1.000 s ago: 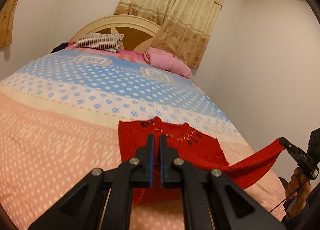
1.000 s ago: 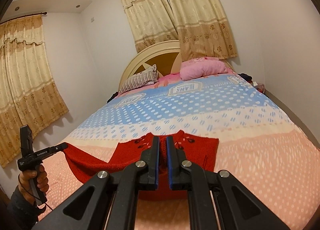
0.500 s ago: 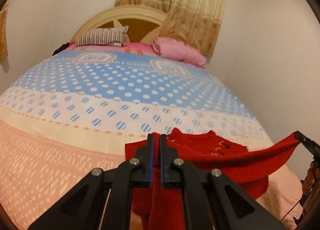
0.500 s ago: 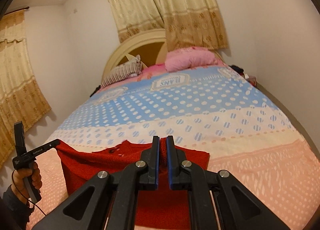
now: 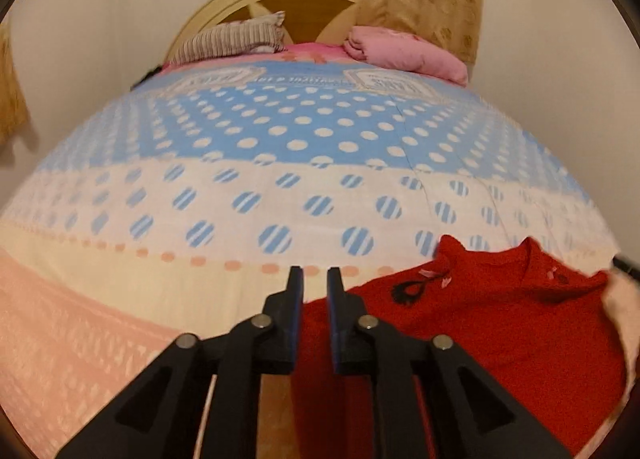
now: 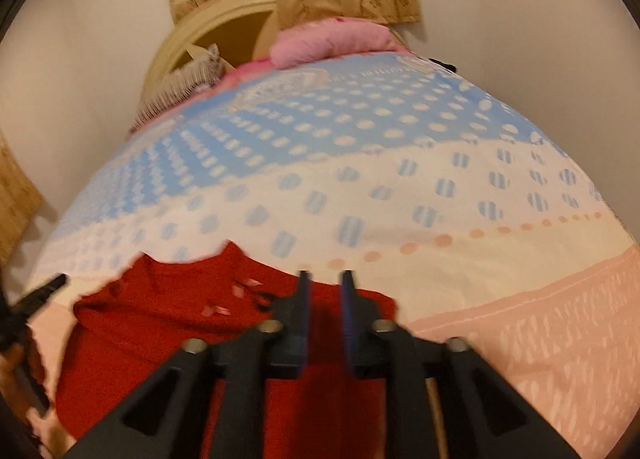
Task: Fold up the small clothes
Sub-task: 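Lift the hem with both tools and fold it toward the collar, then lay the hem on the collar and open both tools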
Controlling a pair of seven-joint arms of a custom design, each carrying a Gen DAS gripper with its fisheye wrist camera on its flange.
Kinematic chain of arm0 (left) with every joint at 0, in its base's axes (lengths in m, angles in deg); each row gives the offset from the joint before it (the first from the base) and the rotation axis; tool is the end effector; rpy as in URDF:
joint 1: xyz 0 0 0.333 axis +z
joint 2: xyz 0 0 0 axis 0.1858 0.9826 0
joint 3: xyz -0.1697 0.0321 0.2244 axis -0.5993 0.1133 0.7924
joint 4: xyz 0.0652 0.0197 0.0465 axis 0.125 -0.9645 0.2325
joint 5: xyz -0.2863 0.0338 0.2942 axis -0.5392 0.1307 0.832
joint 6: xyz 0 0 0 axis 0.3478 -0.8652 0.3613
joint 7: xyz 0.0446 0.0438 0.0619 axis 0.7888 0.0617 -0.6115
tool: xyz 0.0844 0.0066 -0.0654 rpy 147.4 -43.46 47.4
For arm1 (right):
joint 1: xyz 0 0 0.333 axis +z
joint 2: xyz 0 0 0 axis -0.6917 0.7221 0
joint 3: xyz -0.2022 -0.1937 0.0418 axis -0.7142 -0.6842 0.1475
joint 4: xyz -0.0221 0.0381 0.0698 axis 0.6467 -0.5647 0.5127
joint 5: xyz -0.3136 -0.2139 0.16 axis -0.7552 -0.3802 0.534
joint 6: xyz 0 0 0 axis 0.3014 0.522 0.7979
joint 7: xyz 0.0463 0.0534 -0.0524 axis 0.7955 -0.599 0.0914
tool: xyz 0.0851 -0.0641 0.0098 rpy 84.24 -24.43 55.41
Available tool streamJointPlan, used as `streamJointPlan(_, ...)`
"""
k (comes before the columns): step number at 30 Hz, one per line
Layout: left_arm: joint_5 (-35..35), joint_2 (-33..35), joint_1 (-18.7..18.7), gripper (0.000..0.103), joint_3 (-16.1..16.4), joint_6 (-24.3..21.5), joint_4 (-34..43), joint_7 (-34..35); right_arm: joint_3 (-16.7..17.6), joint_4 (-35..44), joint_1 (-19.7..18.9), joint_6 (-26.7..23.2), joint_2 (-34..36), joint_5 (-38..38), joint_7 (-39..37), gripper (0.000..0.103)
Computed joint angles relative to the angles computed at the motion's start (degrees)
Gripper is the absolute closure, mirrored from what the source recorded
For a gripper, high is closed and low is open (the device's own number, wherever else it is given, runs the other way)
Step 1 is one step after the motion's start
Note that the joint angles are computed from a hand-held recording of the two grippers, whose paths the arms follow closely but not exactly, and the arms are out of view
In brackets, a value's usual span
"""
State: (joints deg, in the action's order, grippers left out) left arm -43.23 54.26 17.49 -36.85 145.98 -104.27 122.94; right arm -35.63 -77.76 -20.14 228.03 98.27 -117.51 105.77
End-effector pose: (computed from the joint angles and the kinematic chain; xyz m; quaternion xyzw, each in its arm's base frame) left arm 0.6693 -0.0488 0.3948 -0.5847 0.7122 -0.3299 0.2051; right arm 0.6225 0.2499 0.3795 -0.5324 0.7610 -0.2432 0.2798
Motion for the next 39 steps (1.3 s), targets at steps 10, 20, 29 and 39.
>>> streamJointPlan(10, -0.1, -8.0, -3.3, 0.046, 2.6, 7.7, -14.6, 7.3, 3.5, -0.4, 1.3, -7.5, -0.7, -1.8, -10.1, 0.048)
streamJointPlan(20, -30.3, -16.1, 0.3, 0.039, -1.2, 3.8, -20.7, 31.7, 4.8, -11.7, 1.9, -3.3, -9.4, -1.7, -3.9, 0.048)
streamJointPlan(29, -31.5, -18.7, -5.8, 0.025, 4.7, 5.6, -25.6, 33.7, 10.8, -21.4, -0.5, -0.4, -12.8, 4.6, -8.3, 0.049)
streamJointPlan(39, -20.8, -17.7, -8.4, 0.007, 8.5, 6.4, -27.0, 23.5, 12.4, -19.1, 1.3, -7.2, -16.3, -7.4, 1.7, 0.049)
